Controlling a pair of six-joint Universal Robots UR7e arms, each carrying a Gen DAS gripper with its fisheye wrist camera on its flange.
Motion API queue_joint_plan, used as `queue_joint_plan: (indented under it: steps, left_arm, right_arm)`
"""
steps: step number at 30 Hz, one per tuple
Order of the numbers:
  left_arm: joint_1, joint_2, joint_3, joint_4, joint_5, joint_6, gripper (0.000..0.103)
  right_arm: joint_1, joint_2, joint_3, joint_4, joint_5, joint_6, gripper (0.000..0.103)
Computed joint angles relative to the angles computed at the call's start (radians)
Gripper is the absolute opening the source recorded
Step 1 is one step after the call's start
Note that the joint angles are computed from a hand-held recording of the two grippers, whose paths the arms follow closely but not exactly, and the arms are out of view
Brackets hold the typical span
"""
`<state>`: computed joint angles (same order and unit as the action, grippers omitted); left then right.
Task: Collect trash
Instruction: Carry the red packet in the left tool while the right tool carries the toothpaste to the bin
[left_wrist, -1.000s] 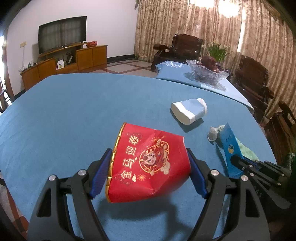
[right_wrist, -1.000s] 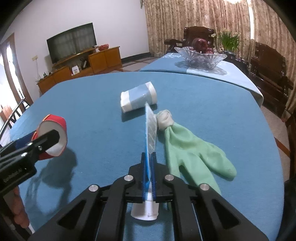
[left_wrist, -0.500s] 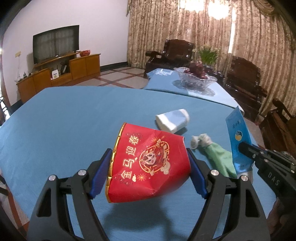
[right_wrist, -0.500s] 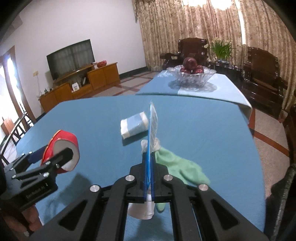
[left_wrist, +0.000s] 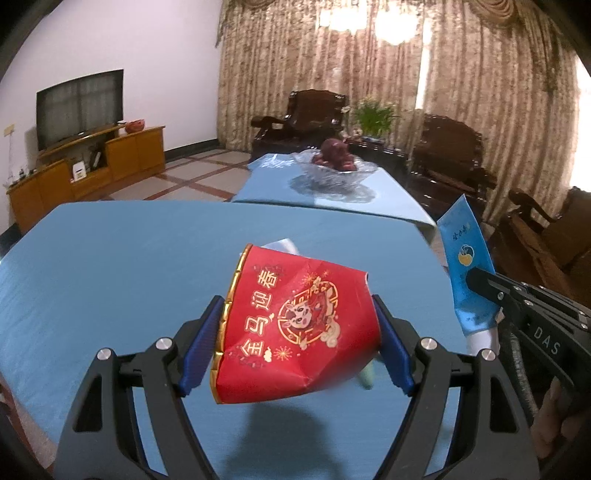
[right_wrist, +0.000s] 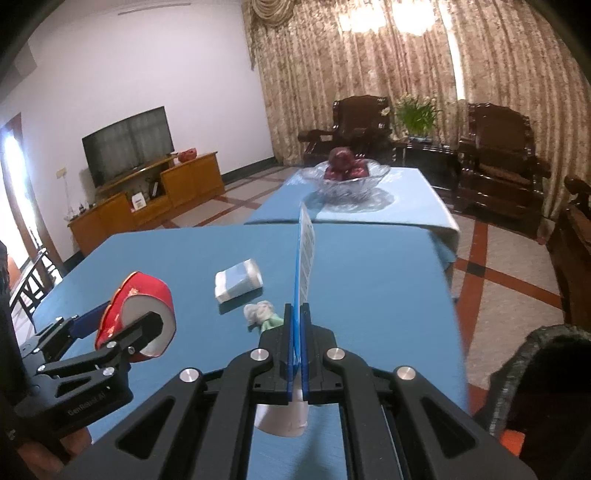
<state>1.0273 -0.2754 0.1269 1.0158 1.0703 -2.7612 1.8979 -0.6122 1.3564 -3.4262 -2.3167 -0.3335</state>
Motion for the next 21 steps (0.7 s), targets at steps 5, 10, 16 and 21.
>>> queue_joint_plan:
  steps: [5, 10, 16, 21]
  left_arm:
    - [-0.026, -0.051, 0.131, -0.058, 0.036, -0.017, 0.075]
    - [-0.058, -0.063, 0.195, -0.08, 0.081, -0.017, 0.075]
    - [-0.099, -0.076, 0.288, -0.112, 0.136, -0.021, 0.075]
    - [-0.135, -0.072, 0.345, -0.133, 0.181, -0.024, 0.075]
  right_arm:
    - [0.004, -0.052, 0.071, -0.065, -0.028, -0.019, 0.003]
    - [0.008, -0.111, 0.148, -0.142, -0.07, -0.052, 0.003]
    - [0.008, -0.181, 0.237, -0.232, -0.138, -0.077, 0.003]
    - [-0.001, -0.244, 0.309, -0.303, -0.19, -0.09, 0.003]
